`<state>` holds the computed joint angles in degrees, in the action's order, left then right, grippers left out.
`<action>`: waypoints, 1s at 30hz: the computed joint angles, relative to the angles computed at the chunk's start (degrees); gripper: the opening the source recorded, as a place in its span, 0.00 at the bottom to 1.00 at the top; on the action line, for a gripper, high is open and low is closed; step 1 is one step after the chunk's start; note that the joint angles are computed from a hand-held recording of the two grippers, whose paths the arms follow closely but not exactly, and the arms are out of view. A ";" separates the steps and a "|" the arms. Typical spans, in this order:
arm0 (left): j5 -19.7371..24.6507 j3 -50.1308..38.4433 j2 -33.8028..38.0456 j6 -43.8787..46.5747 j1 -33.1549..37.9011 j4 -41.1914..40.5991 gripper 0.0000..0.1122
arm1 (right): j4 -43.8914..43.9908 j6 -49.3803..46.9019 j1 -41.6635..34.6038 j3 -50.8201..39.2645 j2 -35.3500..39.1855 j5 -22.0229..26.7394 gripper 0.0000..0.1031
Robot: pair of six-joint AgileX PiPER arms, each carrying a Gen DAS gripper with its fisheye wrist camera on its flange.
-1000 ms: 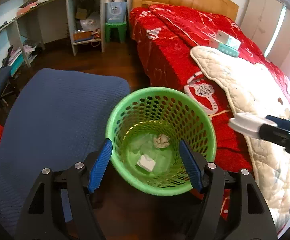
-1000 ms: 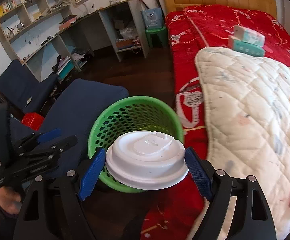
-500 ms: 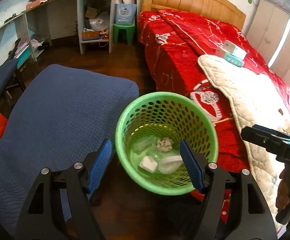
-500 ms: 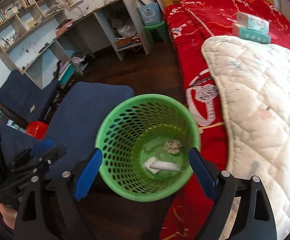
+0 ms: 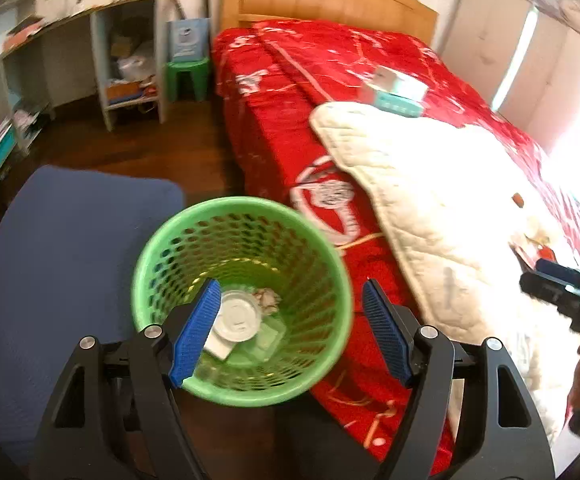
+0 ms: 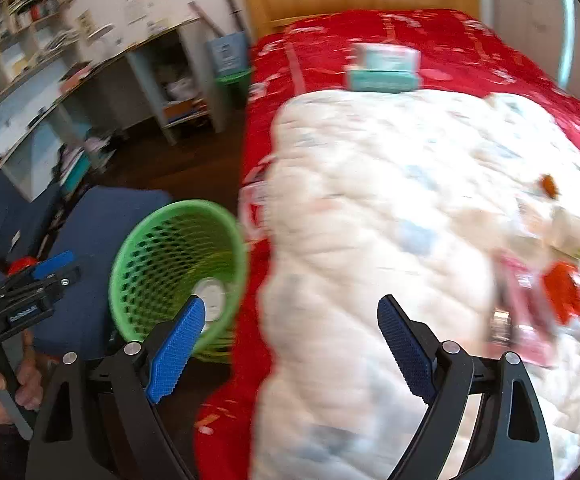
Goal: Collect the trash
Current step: 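Grasp the red snack packet on the quilt with the right gripper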
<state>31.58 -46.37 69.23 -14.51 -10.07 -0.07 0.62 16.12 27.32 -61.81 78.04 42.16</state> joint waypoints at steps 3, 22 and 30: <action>0.54 -2.17 1.63 -5.01 -4.62 3.53 0.64 | 0.97 -3.64 -6.35 2.04 -3.40 0.87 0.82; 3.44 -12.18 10.93 -19.02 -20.19 13.83 0.64 | 16.30 -24.18 -45.43 -6.53 6.52 7.98 0.88; 3.78 -15.63 15.03 -19.02 -22.63 13.93 0.64 | 14.32 -21.77 -45.49 -9.75 14.37 8.13 0.89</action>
<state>35.35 -61.99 84.26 -33.53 -32.71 13.86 14.94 -5.64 -18.17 -71.55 92.41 50.30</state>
